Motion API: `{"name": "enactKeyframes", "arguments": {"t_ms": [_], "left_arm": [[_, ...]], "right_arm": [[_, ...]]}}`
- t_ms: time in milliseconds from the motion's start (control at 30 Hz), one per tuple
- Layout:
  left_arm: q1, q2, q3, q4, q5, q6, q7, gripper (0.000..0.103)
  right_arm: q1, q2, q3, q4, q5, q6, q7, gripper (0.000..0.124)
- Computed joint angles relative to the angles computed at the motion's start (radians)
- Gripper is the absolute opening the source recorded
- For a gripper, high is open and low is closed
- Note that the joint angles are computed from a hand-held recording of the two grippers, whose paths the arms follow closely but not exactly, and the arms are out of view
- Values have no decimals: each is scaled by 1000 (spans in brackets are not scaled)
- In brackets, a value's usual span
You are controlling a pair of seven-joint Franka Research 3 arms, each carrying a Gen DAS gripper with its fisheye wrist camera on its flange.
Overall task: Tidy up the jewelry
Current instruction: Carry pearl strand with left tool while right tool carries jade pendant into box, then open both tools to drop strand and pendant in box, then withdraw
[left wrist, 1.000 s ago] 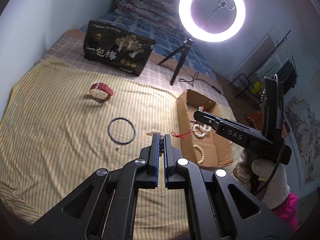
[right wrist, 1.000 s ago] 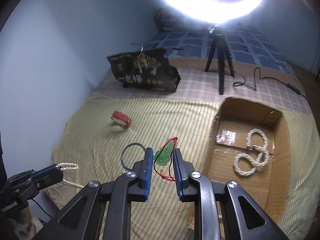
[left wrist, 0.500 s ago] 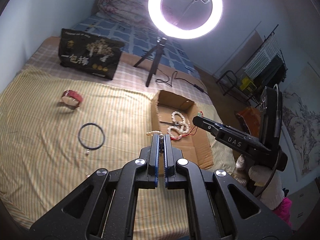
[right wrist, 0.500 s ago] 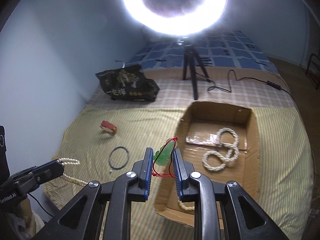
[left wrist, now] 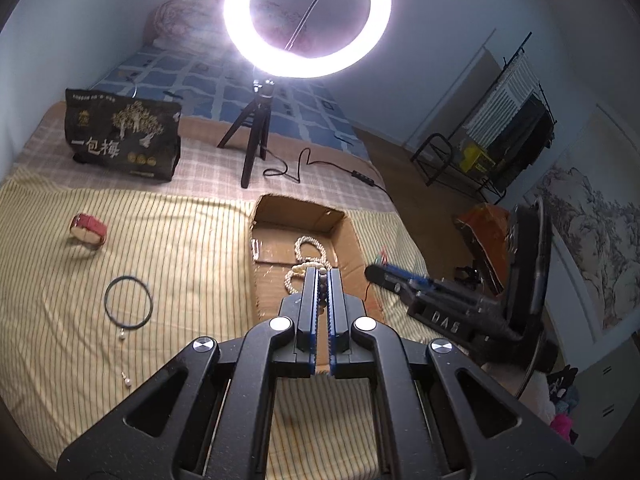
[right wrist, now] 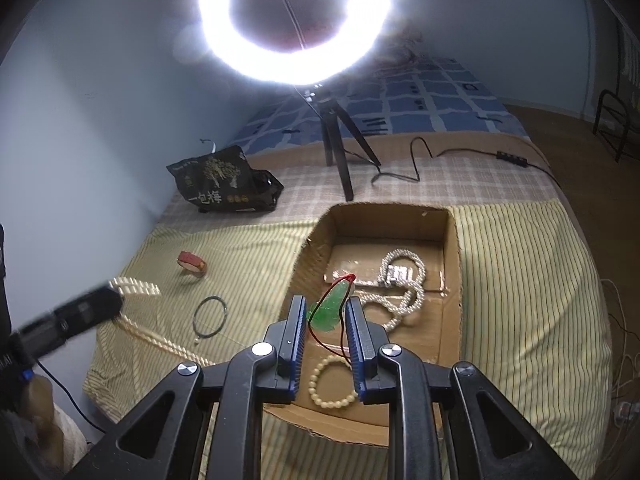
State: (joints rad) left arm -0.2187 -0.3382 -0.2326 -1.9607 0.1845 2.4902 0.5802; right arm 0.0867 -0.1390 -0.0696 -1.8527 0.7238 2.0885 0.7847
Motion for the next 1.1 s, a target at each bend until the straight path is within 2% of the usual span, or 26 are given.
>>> {"name": "enactKeyframes", "arguments": {"t_ms": [233,500,833,900,967,1000,1033,1067,1100], "left_arm": [[10,70,0,62,16,1,-5,1],[11,141,11,107,6,23,7,1],[8,223,12,159,1,-22,35,1],[11,228,11,163,11,-43,19,1],[10,228,14,160,2,-49,26,1],[12,228,14,161,9,-60,22,2],[13,226,14,160,14,-66,19,9],[14,224,15,157,16,-67,18,15],[15,220,15,152,17,-66,15,27]], "right_arm": [[-14,32,-3,4,-8,-23,-1,19],[-18,46,6,-18,-30,-4,-9,19],[-33,75,3,-25,-59,-9,-4,19],[-37,76,3,-26,-58,-7,-2,23],[-39,77,4,-26,-55,-10,1,34],[-40,77,4,-26,-53,-13,1,35],[-40,76,5,-27,-57,-10,3,38],[-40,76,6,-28,-59,-10,2,48],[-39,74,7,-30,-61,-6,2,55]]}}
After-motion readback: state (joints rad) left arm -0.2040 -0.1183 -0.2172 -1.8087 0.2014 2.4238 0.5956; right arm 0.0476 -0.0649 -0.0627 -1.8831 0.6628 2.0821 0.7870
